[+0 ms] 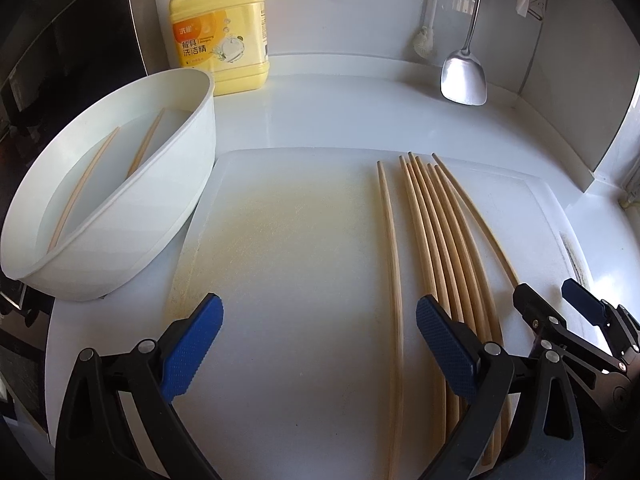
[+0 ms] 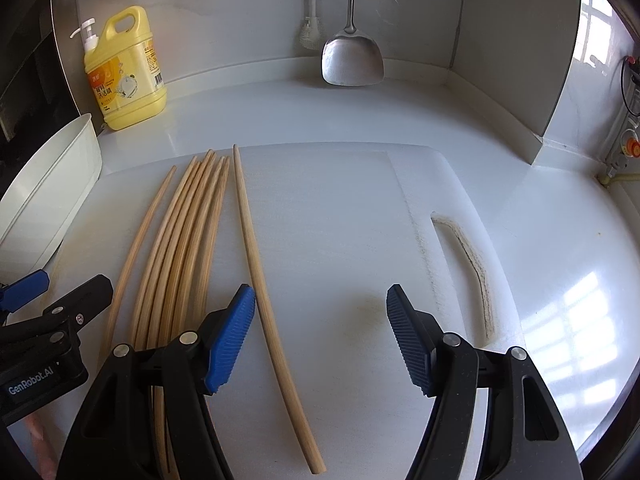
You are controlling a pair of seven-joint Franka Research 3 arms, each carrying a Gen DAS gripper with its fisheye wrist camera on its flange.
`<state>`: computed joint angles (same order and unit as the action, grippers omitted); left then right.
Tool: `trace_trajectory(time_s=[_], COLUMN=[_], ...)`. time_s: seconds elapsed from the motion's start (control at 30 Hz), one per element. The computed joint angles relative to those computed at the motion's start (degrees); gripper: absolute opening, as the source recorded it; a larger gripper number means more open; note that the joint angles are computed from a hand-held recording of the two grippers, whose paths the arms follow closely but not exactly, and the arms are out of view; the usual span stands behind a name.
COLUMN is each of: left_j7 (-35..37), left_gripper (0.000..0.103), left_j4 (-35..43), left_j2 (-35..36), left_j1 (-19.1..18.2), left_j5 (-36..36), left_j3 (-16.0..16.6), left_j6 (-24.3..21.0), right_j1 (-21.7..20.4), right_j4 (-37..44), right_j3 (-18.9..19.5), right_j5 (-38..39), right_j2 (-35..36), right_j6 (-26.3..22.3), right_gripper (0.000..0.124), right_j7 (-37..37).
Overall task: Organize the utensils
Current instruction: 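Position both tools open around the next chopstick on the board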
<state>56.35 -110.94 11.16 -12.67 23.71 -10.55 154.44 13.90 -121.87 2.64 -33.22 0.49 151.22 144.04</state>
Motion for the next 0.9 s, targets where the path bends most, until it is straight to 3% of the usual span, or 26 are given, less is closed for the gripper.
trace_trajectory(time_s=[0.4,0.7,0.9], left_j7=[-0.5,0.2,0.3], left_gripper=[0.096,0.095,0.083], left_j4=[2.4,2.6,2.0], left_j2=[2.4,3.1,2.6], left_j1=[-0.8,-0.4,-0.6], left_j5=[1.8,-0.1,0.4], left_j3=[0.3,0.2,0.3], left_j6=[-2.1,-0.7,0.2], right_j1=[-0.1,0.5,0.9], right_j4=[0.6,2.1,2.4], right_j3=[-0.1,-0.9,-1.2], right_j5=[1.2,1.3,1.2], right_j2=[0.5,2.0,2.4], right_j6=[0.5,1.3,1.9], right_gripper=[0.065,0.065,0.064], right_j7=[-1.8,-3.1,-3.4])
